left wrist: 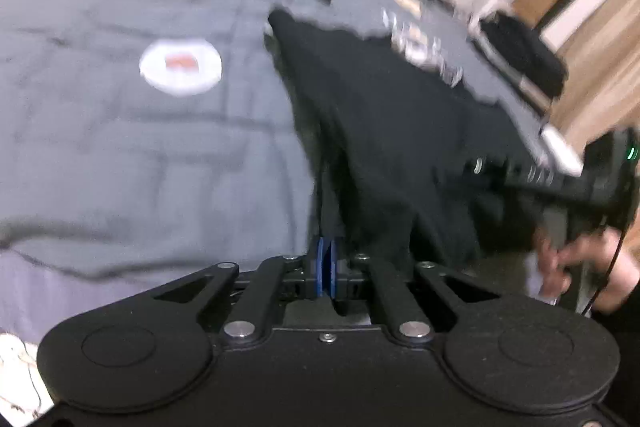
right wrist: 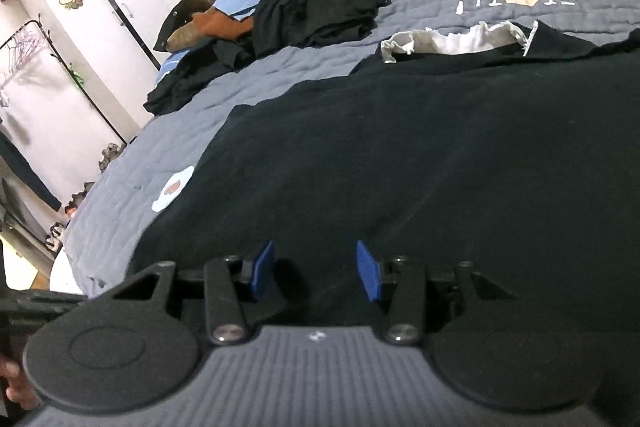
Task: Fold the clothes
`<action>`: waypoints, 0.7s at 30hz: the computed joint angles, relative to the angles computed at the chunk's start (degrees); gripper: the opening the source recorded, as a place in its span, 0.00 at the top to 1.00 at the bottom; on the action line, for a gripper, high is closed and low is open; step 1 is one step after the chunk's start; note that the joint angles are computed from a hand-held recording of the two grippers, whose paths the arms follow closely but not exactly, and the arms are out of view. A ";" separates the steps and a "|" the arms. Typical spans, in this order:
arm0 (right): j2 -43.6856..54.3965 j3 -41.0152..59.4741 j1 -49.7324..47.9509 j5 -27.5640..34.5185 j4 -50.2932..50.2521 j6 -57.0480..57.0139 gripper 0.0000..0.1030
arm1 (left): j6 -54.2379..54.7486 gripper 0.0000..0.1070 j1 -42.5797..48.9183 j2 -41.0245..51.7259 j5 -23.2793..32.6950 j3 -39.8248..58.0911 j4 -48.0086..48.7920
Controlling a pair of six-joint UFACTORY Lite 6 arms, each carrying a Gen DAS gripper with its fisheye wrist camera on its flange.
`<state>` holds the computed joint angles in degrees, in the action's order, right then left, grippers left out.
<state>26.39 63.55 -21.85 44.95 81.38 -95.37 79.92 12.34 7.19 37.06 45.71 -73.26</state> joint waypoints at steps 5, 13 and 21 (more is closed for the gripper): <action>-0.62 -0.19 0.47 -0.91 -0.20 0.60 0.56 | 5.50 0.87 1.91 -2.17 2.17 -0.78 -6.76; -0.67 0.03 1.31 -1.89 -0.06 1.56 0.55 | 11.18 0.50 2.02 1.86 4.94 2.40 -20.49; -1.14 -0.93 1.43 -2.21 1.21 -0.76 0.54 | 11.13 0.91 -5.59 9.35 -3.79 6.77 -24.59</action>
<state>25.25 62.61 -20.42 42.74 82.60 -96.13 91.05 6.75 16.54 33.27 52.48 -97.85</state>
